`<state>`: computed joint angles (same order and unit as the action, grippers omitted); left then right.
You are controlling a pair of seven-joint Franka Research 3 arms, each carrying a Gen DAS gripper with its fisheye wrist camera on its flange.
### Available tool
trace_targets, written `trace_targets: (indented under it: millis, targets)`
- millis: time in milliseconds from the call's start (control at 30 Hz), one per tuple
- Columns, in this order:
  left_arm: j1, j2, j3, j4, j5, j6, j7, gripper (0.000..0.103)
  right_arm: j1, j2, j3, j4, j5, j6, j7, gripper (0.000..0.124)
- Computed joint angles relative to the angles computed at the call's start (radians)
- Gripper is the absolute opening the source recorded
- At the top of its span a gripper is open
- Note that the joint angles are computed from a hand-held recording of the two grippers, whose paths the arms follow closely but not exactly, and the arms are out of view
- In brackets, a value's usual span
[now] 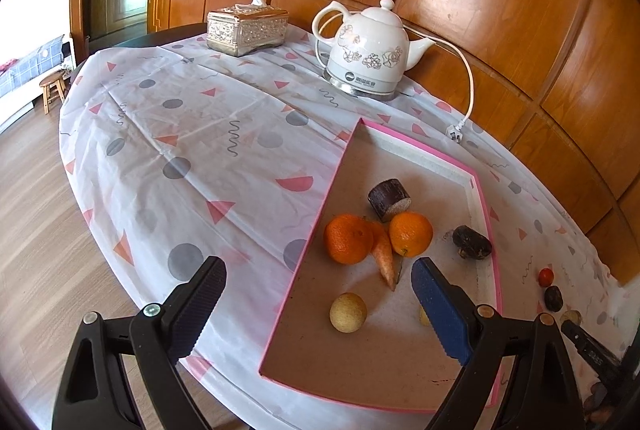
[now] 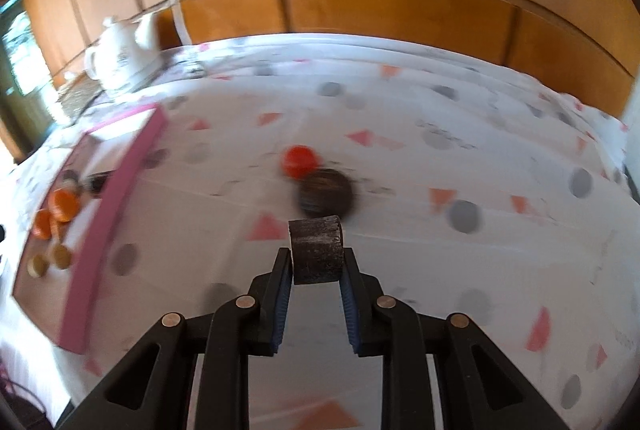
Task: Organize fruits
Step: 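Carry the cylindrical slice into the tray and open the right gripper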
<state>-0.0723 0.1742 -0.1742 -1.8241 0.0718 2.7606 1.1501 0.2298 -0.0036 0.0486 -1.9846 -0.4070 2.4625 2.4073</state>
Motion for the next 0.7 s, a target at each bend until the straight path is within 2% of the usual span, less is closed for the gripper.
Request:
trace_targets:
  millis: [200,333,500,700]
  targets:
    - [0.007,-0.008,0.007,-0.009,-0.001,0.003,-0.017,0.094,0.033,0.093,0.017,0.113,0.211,0.077,-0.243,0.023]
    - [0.013,-0.014,0.017,-0.017,0.007,0.017,-0.043,0.094,0.069,0.191,0.029,0.241,0.338,0.081,-0.389,0.023]
    - [0.026,-0.019,0.032,-0.021,0.024,0.024,-0.083,0.094,0.122,0.333,0.028,0.44,0.416,0.037,-0.501,0.023]
    - [0.041,-0.017,0.037,-0.023,0.031,0.018,-0.114,0.094,0.18,0.469,-0.005,0.634,0.422,-0.059,-0.526,0.023]
